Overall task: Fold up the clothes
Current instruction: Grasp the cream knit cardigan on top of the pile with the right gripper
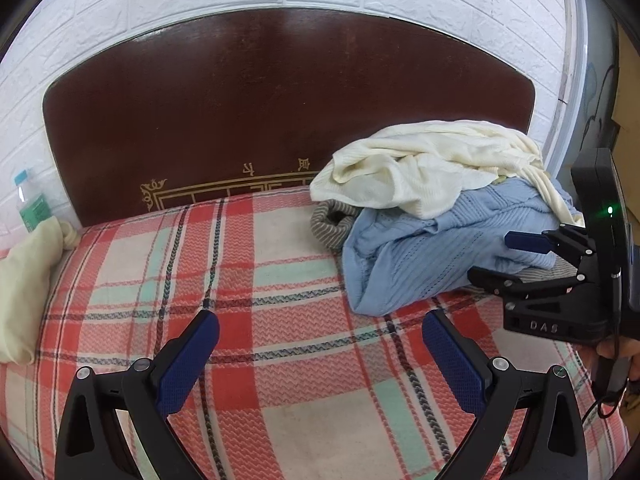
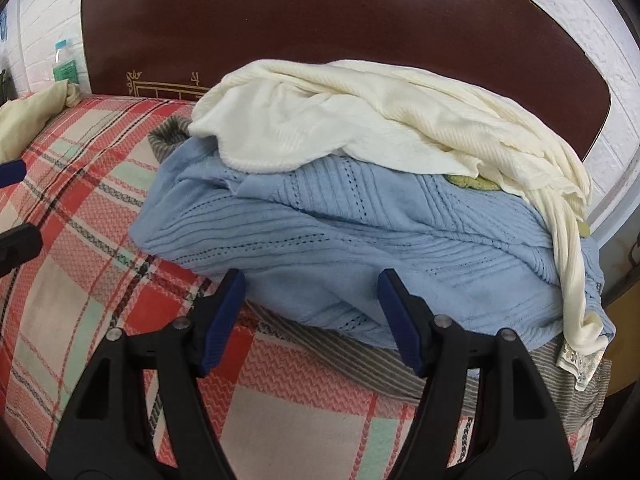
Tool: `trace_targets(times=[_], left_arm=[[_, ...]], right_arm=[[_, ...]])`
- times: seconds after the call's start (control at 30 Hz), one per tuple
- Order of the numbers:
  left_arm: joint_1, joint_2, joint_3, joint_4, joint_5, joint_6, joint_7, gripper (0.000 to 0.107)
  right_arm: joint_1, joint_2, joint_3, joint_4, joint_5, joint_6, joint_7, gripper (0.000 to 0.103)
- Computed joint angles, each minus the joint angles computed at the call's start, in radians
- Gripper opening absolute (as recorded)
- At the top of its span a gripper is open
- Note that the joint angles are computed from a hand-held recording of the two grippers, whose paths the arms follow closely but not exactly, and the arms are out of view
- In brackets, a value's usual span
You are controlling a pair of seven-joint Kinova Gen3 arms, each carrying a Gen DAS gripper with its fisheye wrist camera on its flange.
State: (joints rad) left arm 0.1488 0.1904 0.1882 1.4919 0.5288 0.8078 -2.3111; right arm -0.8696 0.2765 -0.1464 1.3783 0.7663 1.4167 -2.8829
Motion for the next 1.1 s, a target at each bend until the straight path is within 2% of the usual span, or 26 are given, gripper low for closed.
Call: trace_targets(times=[0.17,0.33,0.53,0.7,0.9,0.97,1.03,1.07,1.1], left_arm=[[0.019,0.033,0.002,-0.017,-0.033,-0.014,0.027,0.103],[0.042,0.058,0.015,-0.025,-0.066,-0.048,0.055,0.103],[0.053,0.074,0.028,-0.042,-0.093,-0.071,0.069,0.103],[0.052,0.095,0.034,-0.068,-0.097,-0.068,0.073,0.103],[0.053,0.121,0.036,-0.107,-0.11,-0.047,0.093,0.103],[0.055,0.126,0.036,-0.113,-0.115,-0.043,0.099,0.103],[0.054,0.129,0.036,-0.117,-0.118,-0.039,0.103,0.103],[0.054,0.129,0.036,-0.118,-0.119,-0.038,0.105,0.103],[0.052,0.127,0.038,-0.118,-0.119,-0.037,0.102,0.103]], right_arm=[[0.012,-0.048,-0.006,0.026,0.031,-0.018,-0.027,0.07],[0.043,-0.047,-0.003,-0.024,0.051,0.011,0.031,0.07],[0.073,0.042,0.059,-0.166,0.106,0.116,0.17,0.074],[0.158,0.087,0.114,-0.224,0.054,0.099,0.271,0.074],[0.195,0.129,0.153,-0.243,0.04,0.058,0.356,0.074],[0.199,0.122,0.16,-0.241,0.033,0.047,0.353,0.066],[0.212,0.097,0.161,-0.239,0.0,0.04,0.332,0.021],[0.219,0.084,0.159,-0.238,-0.013,0.037,0.321,0.015],[0.216,0.066,0.158,-0.23,-0.012,0.034,0.303,0.013]])
